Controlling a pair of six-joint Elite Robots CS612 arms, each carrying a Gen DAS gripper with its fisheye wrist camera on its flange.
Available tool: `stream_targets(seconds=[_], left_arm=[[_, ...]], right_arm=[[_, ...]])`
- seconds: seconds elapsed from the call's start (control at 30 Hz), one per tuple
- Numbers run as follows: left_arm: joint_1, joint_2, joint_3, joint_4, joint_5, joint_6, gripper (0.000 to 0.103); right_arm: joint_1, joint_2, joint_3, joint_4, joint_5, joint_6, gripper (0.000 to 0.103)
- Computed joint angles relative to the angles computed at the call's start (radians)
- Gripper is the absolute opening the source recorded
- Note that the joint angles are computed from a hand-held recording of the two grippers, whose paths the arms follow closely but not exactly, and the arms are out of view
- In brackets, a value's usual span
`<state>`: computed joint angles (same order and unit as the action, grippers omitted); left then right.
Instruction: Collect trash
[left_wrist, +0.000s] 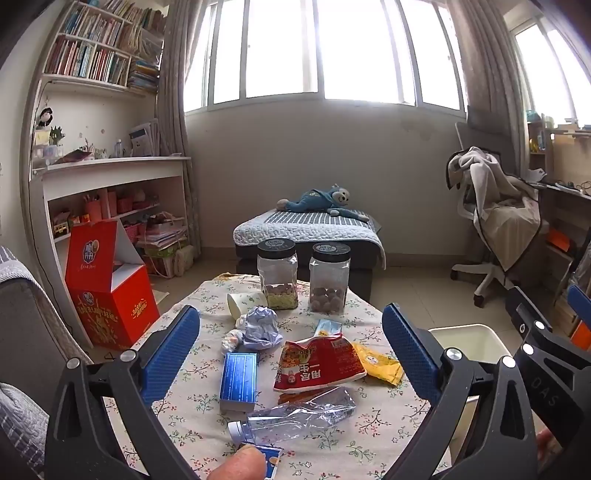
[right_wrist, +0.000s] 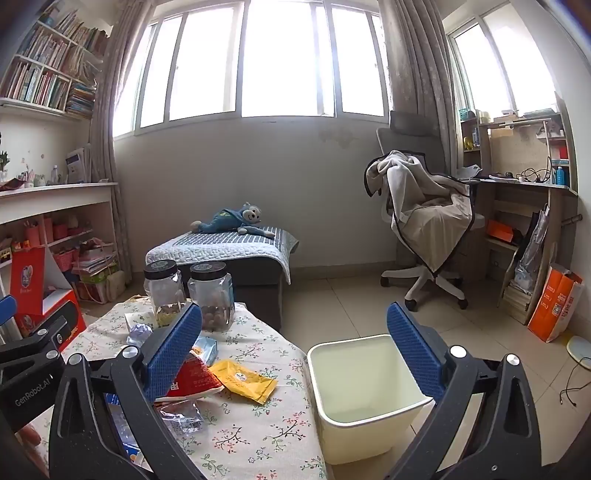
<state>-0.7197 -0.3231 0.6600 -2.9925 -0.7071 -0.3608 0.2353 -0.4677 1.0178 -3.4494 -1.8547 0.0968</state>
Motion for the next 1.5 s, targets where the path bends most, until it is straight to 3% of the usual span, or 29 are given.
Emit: stream_targets(seconds=[0.37,0.43,1.5], left_arm=[[0.006,-0.045,0.079,-0.006,-0.027,-0.056,0.096],[0.004,-0.006,0.007,0.038,-0.005,-0.036,0.096],[0.006,-0.004,0.008,0.044,-0.009,-0.045,0.096]], right_arm=[[0.001,0.003,-0.002,-0.007,-0.003,-0.005,0.096],[0.002,0.003,-0.002,-0.006,-0.004,-0.004,0.096],[0.002,0.001,0.0,-0.002,-0.003,-0.003,0.096]])
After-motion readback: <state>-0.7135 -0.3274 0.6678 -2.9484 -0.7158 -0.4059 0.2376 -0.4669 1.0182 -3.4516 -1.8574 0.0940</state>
